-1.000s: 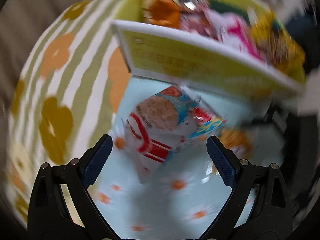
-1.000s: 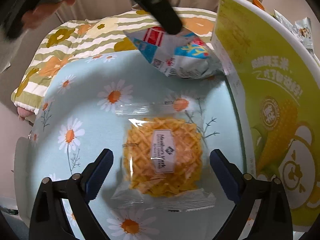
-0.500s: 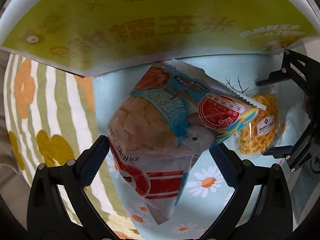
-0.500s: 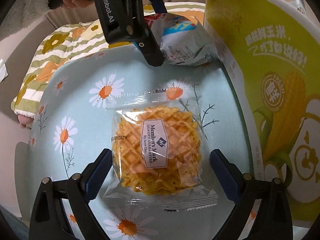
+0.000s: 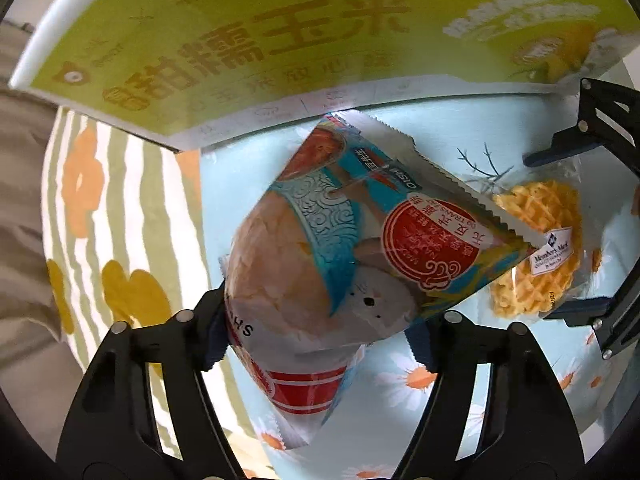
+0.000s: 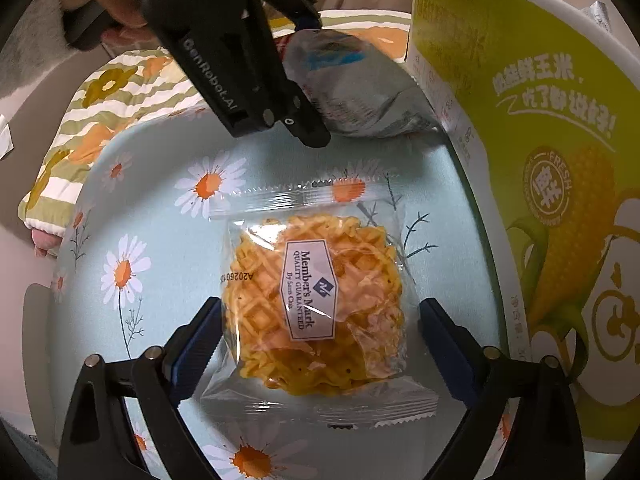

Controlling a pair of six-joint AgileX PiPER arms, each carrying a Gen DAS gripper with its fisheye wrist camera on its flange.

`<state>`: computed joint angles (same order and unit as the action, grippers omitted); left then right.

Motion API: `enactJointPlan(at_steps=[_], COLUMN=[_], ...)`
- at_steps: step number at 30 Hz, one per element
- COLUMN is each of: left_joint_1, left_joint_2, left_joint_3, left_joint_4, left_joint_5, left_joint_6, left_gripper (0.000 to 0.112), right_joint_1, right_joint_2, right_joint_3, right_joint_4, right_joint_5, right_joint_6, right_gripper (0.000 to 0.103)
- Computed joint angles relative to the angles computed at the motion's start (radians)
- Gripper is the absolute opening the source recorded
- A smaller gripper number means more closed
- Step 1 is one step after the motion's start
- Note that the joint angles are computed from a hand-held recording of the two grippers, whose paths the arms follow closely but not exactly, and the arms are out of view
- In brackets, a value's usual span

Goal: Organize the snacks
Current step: 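Grasp the shrimp chip bag with the left tool while the right tool grasps the waffle packet, then carry both packets over the yellow box and open both tools to drop them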

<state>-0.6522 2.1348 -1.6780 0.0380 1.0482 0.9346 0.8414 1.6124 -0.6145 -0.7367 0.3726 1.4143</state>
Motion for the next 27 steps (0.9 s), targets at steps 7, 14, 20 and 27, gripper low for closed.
enactJointPlan(at_steps=[7, 14, 20, 27], left_joint_1=[-0.001, 0.041, 0.071, 0.038], left_joint_2=[-0.112, -0.272, -0.414, -0.488], left_joint_3=[0.169, 0.235, 0.177, 0.006], left_joint_4=[0.034, 0.022, -0.006, -0.015], left_joint_5=[-0.111, -0.093, 0.014, 0.170], left_joint_6=[-0.051, -0.142, -0.194, -0.267], left_gripper=[0.063, 0.063, 0.063, 0.063], right_joint_1=[0.042, 0.138, 0.238, 0.241], right_joint_2=[-0.045, -0.165, -0.300, -0.495], right_joint_3=[0.016, -0.019, -0.100, -0.221], right_joint_4=[-0.035, 0.016, 0.074, 0.140], right_joint_5=[0.032, 0.187, 0.388, 0.603], right_joint_6=[0.053, 0.020, -0.033, -0.192], right_gripper=[0.071, 0.071, 0.071, 0.071])
